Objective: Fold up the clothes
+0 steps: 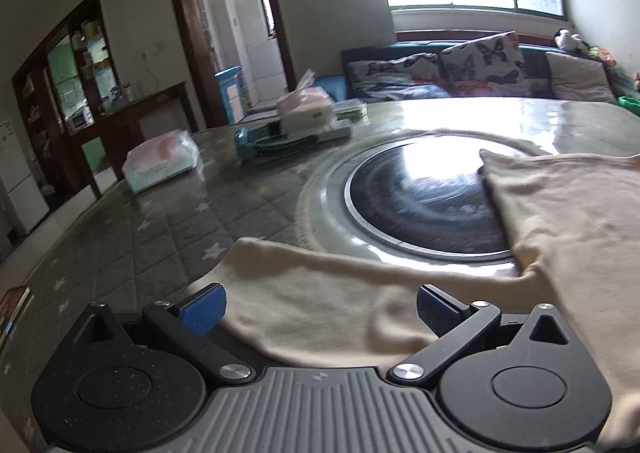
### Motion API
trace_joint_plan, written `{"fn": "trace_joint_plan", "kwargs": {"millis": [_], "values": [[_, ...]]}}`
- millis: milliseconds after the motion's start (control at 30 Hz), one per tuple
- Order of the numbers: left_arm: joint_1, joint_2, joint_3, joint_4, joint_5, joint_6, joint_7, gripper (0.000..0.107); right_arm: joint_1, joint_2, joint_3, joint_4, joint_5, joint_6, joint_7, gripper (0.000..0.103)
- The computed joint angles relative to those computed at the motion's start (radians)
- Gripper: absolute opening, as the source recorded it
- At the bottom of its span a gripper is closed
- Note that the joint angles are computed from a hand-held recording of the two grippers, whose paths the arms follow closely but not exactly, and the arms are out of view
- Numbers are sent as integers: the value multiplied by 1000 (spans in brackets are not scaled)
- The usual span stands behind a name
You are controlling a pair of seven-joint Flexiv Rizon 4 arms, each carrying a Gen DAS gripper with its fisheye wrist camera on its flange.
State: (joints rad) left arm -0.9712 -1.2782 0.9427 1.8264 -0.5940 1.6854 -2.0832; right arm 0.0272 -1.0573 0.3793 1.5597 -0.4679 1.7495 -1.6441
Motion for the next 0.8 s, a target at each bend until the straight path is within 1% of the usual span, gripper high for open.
{"fn": "trace_joint_plan", "kwargs": {"millis": [67,133,200,267,300,367,467,567,733,800], "values": [[11,20,-20,-8,12,37,16,103,29,10,-57,5,37,15,28,94],[32,42,-54,-23,14,77,50,103,61,18,-119,10,60,30,47,94],[58,62,-93,-45,19,116,90,103,74,18,-152,5,77,27,71,95],[74,66,-120,-74,19,139,129,103,58,9,-145,-8,87,23,94,96],[83,68,-134,-90,18,146,148,103,53,6,-144,-14,94,22,107,96],[101,71,-164,-122,15,153,186,103,72,7,-183,-17,116,38,132,96],[133,79,-218,-167,17,169,245,103,77,1,-207,-26,120,45,154,96],[161,84,-271,-206,24,192,302,103,113,-5,-276,-36,158,70,193,96],[201,88,-357,-271,33,203,397,103,178,-14,-397,-55,237,82,272,96],[216,87,-392,-294,35,204,432,103,181,-19,-410,-63,251,80,298,96]]}}
